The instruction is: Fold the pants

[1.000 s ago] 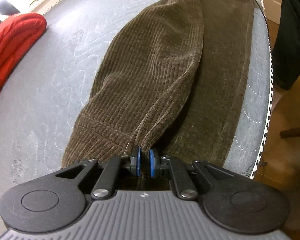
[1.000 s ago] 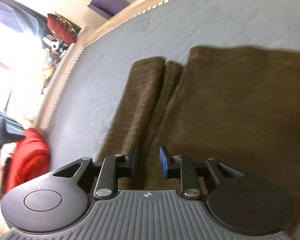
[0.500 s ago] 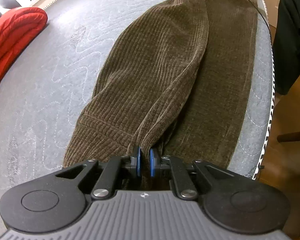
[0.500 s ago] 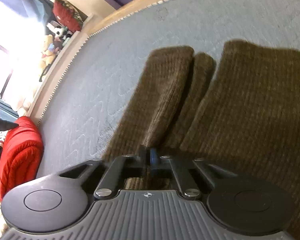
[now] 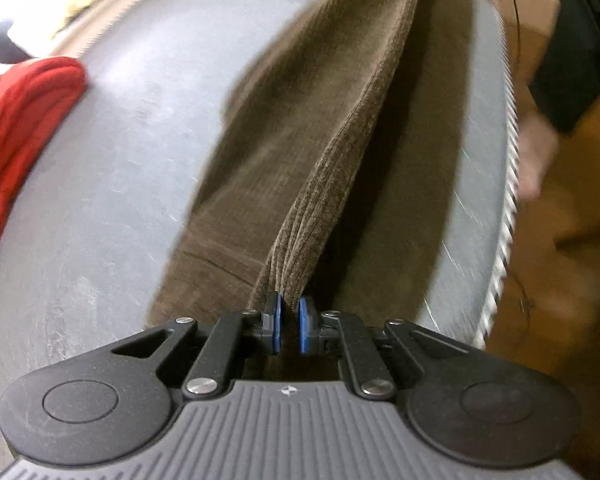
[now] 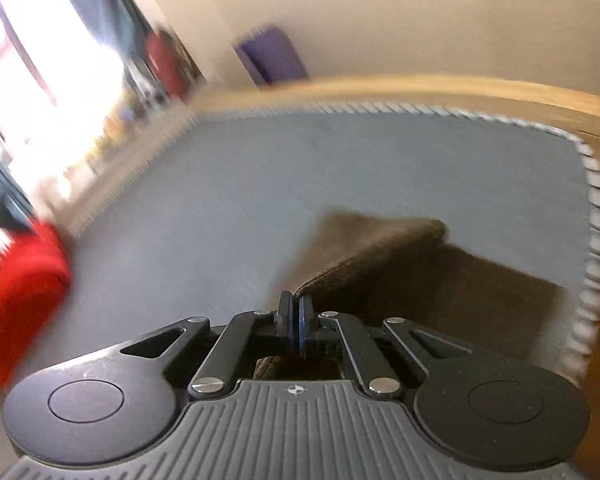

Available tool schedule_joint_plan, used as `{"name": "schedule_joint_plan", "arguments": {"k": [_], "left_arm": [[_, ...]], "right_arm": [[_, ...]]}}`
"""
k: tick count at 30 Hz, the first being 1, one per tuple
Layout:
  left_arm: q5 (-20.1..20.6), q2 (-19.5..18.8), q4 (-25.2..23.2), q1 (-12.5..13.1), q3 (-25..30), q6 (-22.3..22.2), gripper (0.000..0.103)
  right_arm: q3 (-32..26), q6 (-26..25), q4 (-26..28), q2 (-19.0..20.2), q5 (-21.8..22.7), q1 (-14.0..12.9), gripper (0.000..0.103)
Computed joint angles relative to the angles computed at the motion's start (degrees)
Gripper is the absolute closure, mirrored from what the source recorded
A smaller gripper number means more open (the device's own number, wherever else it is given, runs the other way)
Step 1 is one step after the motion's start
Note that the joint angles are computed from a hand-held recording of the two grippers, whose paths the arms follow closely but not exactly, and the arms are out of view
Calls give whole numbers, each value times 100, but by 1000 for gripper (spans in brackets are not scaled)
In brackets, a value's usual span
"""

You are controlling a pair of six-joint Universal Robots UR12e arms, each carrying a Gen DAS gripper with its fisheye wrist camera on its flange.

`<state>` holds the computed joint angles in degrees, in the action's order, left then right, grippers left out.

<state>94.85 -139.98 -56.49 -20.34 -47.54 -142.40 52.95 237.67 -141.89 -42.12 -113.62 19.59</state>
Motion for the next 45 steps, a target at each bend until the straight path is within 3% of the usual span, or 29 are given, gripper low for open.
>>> {"name": "schedule_joint_plan", "arguments": {"k": [4,6,8,11,14,17,21,22,25,30,31,32,35,39,42,43,45], "left_arm": [[359,-4,-874,-39,75,276,103],[716,-51,-1198,-75,151,330,103],[306,-45,-1274,-8,255,-44,99],[-377,33,-618,91,186,-674,94],[-382,17,-52,98,174,-971,90],[-13,-82,237,36,245,-884,86],[171,-227,304,3,419,-740,79],[150,-281,290,4,504,-760,79],[52,-321,348,15,575,-850,79],[131,-484,194,-6,859,-867,79],[108,-523,105,-5,948,-857,79],[107,-539,47,-11,985,-851,79],[41,-613,-115,-27,1124,-774,79],[-132,-678,-294,-42,1244,-708,79],[-248,-707,-513,-40,1317,-690,79],[-269,-723,-618,-44,1350,-669,79],[-259,-747,-794,-54,1399,-569,78]], "right_arm": [[397,462,1364,-313,664,-60,101],[541,560,1627,-377,1093,-130,101],[843,794,1149,-480,1424,-220,99],[1254,1618,410,-627,1450,-364,93],[1655,2684,-92,-769,1176,-464,77],[1880,3219,-370,-808,935,-555,76],[2084,2994,-1144,-727,1088,-677,72],[2104,2916,-1272,-711,1129,-701,67],[1894,2760,-1079,-585,1107,-745,51],[1815,2635,-1333,-434,1017,-798,51],[1815,2609,-1428,-419,1017,-810,54],[1792,2578,-1492,-391,1022,-820,68],[1623,2293,-1434,-345,881,-799,95],[1322,1663,-1403,-368,-307,-593,97],[1118,1736,-372,-427,-1078,-454,97],[1031,1989,228,-442,-1028,-470,97],[931,2508,1427,-463,-405,-591,95]]}}
